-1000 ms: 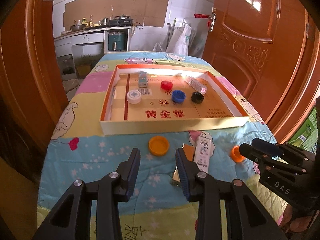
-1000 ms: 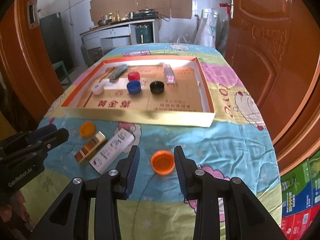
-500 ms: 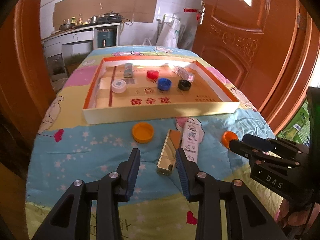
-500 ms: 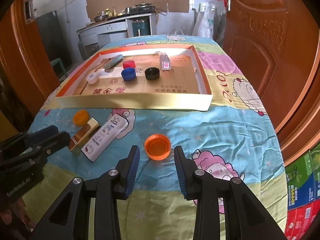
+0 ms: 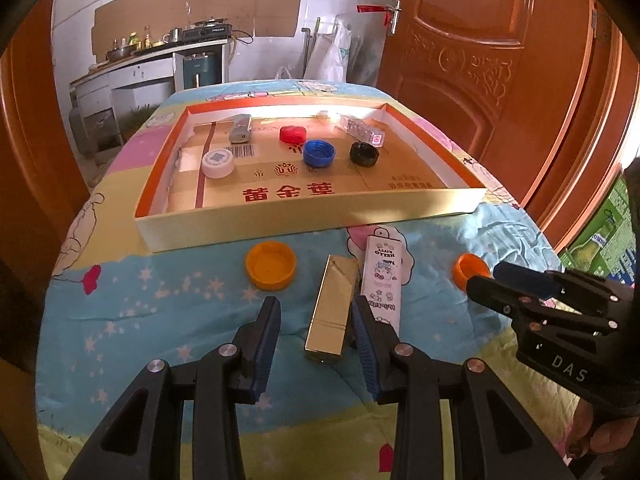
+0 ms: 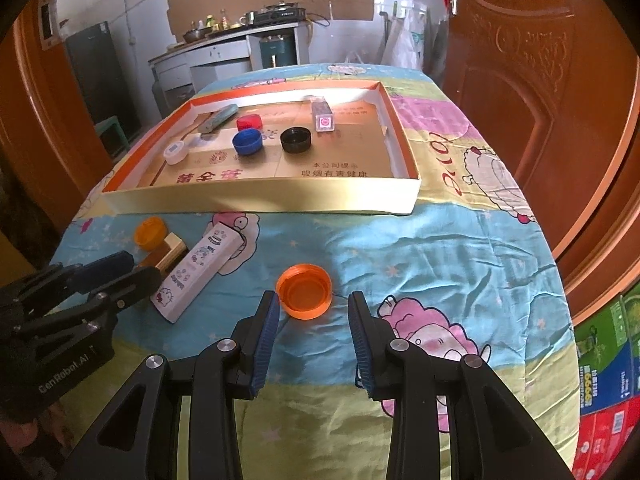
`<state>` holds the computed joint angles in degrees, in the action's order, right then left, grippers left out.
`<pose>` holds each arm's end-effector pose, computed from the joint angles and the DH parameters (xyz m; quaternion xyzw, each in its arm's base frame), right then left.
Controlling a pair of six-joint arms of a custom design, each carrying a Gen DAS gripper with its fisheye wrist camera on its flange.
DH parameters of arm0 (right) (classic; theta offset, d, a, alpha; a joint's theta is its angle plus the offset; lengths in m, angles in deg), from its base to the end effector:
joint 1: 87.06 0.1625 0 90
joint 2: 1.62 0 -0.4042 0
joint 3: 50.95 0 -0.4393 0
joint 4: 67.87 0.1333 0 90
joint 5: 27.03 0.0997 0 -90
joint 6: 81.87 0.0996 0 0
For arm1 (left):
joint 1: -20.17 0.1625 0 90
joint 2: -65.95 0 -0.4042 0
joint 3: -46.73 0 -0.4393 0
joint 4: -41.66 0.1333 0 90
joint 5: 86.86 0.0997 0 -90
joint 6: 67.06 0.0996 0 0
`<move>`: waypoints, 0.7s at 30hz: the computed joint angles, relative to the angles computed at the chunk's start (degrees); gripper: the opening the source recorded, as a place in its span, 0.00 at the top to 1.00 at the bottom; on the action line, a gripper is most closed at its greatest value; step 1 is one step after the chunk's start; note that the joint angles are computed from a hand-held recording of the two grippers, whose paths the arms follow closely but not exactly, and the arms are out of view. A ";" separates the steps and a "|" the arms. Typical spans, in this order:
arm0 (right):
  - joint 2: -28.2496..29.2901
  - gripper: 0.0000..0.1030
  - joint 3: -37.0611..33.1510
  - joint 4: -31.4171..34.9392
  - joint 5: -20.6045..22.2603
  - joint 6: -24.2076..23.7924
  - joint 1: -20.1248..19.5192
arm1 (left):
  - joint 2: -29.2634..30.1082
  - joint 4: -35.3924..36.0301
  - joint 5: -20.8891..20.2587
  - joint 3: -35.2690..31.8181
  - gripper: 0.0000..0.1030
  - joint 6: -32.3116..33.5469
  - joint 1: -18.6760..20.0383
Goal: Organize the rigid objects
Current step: 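Grasp the orange cap with the right tool while the left tool grasps the gold box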
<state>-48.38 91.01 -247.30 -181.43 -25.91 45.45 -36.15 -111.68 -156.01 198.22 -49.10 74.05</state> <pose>0.2564 -0.2153 -0.0334 -0.0723 -0.8424 0.3753 0.3798 -0.0526 -0.3583 0.1579 0.4242 0.8795 -0.1463 0.1585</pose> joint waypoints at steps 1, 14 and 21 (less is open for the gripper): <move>0.21 0.64 0.00 -0.73 0.14 -0.53 -0.14 | 0.14 0.07 -0.40 -0.16 0.64 -0.10 0.30; 2.43 0.64 -0.81 -5.59 0.71 -5.30 -1.53 | 0.61 2.01 -6.11 -1.76 0.81 0.89 3.27; 3.14 0.70 -1.24 -7.01 0.80 -6.98 -1.69 | 0.96 2.31 -7.47 -2.35 0.81 0.71 4.28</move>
<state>-45.25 89.77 -254.31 -180.62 -32.89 43.76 -35.19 -109.37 -163.48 195.87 -48.39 78.33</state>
